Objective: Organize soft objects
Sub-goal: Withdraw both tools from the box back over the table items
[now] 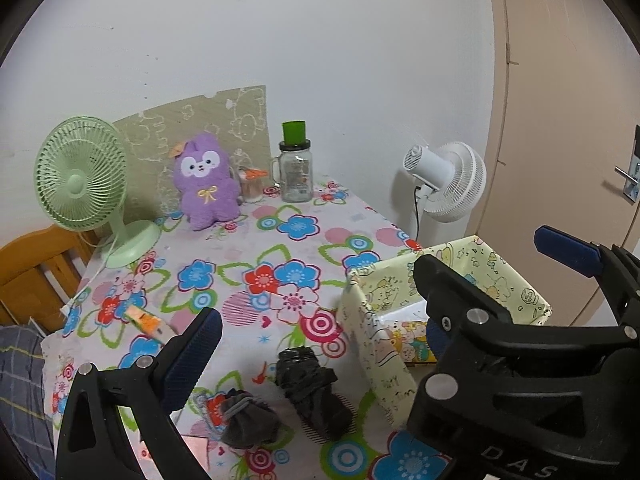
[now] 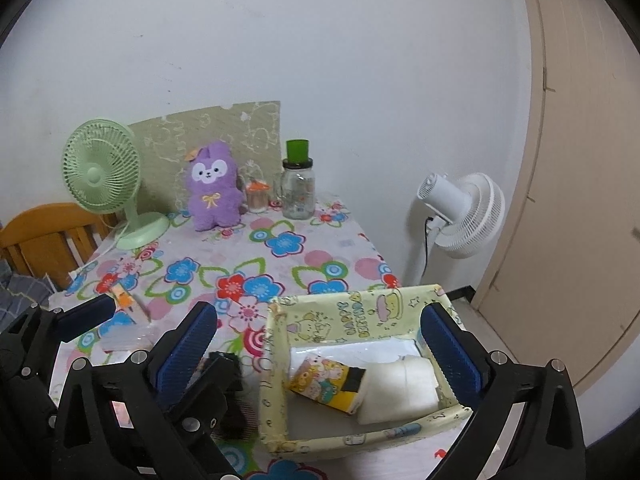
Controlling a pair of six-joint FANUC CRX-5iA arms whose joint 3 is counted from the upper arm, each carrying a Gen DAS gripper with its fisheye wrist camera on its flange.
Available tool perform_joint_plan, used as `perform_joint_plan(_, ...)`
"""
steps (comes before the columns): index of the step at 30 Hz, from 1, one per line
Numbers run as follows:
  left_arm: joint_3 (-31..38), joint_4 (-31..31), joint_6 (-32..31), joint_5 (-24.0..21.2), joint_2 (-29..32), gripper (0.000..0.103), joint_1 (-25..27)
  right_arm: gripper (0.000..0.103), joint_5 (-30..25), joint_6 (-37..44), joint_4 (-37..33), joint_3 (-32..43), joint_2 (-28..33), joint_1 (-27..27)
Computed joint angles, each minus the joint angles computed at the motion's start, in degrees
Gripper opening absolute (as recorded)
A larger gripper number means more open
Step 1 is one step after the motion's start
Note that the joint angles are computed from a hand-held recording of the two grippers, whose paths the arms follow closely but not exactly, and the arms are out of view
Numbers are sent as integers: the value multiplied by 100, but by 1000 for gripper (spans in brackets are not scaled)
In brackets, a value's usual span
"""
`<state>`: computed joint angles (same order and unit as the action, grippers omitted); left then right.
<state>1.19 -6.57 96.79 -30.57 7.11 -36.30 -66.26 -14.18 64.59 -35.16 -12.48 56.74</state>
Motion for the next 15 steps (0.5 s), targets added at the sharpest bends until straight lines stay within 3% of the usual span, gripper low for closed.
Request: perform_joint_plan(15,-234,-656,593,-94,-491,103,124,103,83,-77,300,218,203,261)
